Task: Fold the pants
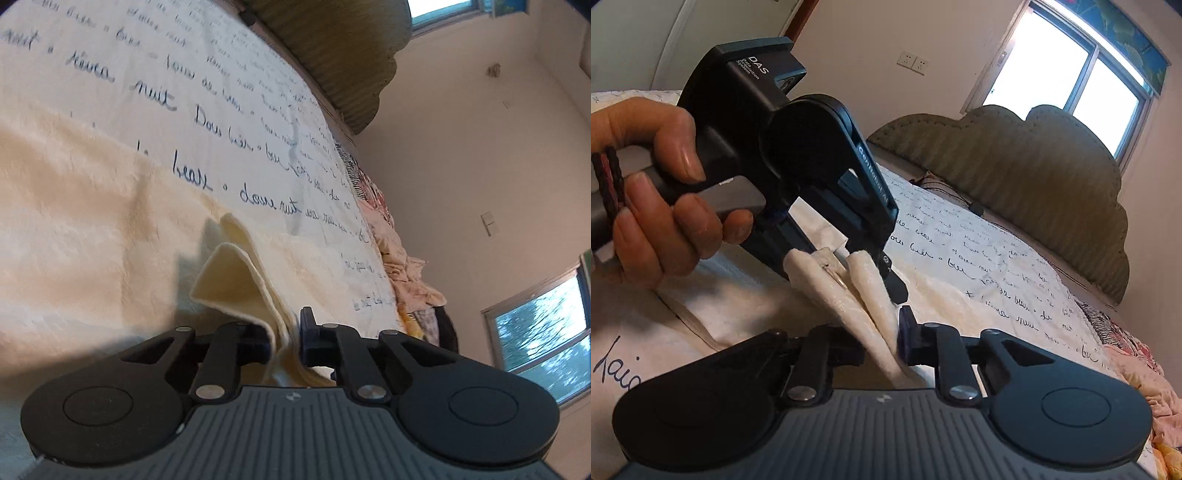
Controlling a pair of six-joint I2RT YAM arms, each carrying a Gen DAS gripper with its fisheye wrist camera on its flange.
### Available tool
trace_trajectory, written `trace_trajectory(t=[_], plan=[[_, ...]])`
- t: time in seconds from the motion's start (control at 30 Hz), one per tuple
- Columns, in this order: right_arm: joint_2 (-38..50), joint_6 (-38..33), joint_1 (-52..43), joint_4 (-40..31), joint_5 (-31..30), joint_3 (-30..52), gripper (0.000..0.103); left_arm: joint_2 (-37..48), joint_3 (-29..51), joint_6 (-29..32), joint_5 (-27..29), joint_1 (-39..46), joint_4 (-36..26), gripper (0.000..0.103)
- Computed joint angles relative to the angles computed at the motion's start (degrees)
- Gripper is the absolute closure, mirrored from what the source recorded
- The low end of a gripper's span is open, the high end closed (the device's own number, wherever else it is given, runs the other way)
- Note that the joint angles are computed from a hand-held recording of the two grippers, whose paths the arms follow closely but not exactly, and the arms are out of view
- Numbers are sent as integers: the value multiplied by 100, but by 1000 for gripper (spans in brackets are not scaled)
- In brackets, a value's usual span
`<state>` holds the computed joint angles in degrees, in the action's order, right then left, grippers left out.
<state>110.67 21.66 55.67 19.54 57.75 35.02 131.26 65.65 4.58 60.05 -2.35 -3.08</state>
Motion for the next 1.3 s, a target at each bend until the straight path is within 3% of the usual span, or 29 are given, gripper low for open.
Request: trace_trajectory(t=[0.13, 0.33, 0.5, 0.67, 0.77, 0.93, 1.1, 1.2, 1.3], plan=[[-23, -158, -4, 256, -144, 3, 86, -667, -627, 701, -193, 250, 419, 96], [203, -919, 41, 1283, -598, 270, 87, -1179, -552, 1799, -212, 1125, -259, 97], [761, -1608, 29, 1836, -1210, 936, 87, -1473, -846, 2435, -571, 1754, 196, 97], [1330, -1883, 18, 1571, -1681, 1706, 87, -1241, -779, 2785, -992, 2011, 296, 97], [1459, -1786, 28, 1325, -1896, 1922, 87, -1118, -954, 2879, -1149, 2054, 693, 95], [1652, -1767, -40, 844, -2015, 2228, 86, -917, -1010, 2855, -1476, 2002, 1036, 78], [1023, -1915, 285, 1098, -2060, 1511, 83, -950, -1001, 2827, -1489, 2057, 1067, 74], [53, -1305, 337, 1534, -2174, 426, 83, -1008, -1158, 2843, -1576, 2060, 1348, 74], [-614, -587, -96, 1447, -1831, -122, 83, -1046, -1326, 2799, -1677, 2017, 1621, 74]])
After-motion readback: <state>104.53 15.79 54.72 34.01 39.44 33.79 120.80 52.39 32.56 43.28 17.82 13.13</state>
